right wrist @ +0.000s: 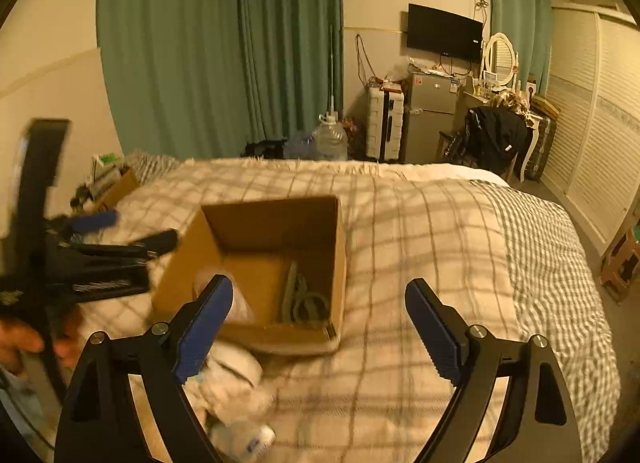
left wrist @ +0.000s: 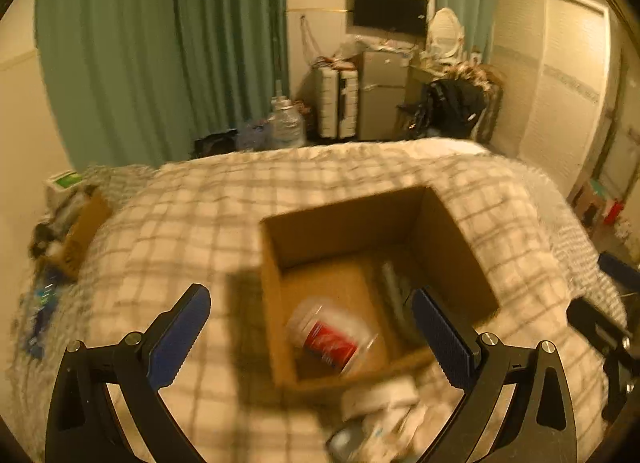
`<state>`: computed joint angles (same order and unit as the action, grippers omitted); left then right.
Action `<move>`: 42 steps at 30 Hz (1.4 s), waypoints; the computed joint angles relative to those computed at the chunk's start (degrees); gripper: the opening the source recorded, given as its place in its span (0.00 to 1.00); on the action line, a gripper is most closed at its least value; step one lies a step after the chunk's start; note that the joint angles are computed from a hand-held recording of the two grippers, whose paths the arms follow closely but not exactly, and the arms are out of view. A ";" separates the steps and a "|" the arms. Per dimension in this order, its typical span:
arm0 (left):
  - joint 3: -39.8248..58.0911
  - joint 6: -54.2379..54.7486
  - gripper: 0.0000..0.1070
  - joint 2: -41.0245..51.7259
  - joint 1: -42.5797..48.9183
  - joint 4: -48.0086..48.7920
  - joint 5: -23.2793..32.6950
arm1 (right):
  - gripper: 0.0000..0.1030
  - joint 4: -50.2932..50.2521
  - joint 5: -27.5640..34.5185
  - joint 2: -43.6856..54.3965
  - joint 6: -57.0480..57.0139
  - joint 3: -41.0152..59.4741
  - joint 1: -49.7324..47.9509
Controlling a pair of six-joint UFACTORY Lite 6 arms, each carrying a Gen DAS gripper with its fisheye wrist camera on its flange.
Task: Organize objects
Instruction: 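Drop the cup and hanger into the cardboard box with both grippers, then grasp the medicine box with the left gripper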
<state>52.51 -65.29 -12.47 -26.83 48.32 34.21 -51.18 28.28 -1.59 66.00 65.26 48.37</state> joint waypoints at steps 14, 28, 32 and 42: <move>-27.37 -35.30 0.96 -20.69 -38.85 2.80 25.20 | 0.86 -10.15 13.81 -15.69 20.33 -22.44 20.76; -35.13 -43.83 0.96 -4.51 -30.68 7.09 -6.04 | 0.86 -10.89 12.73 -14.67 31.61 -31.62 21.01; -29.26 -41.74 0.96 5.58 -34.07 5.54 -2.23 | 0.86 -10.93 13.05 -14.00 30.97 -31.29 21.73; -33.96 -42.86 0.34 -7.87 -38.12 4.28 -5.08 | 0.86 -11.22 11.77 -13.64 32.33 -31.58 20.90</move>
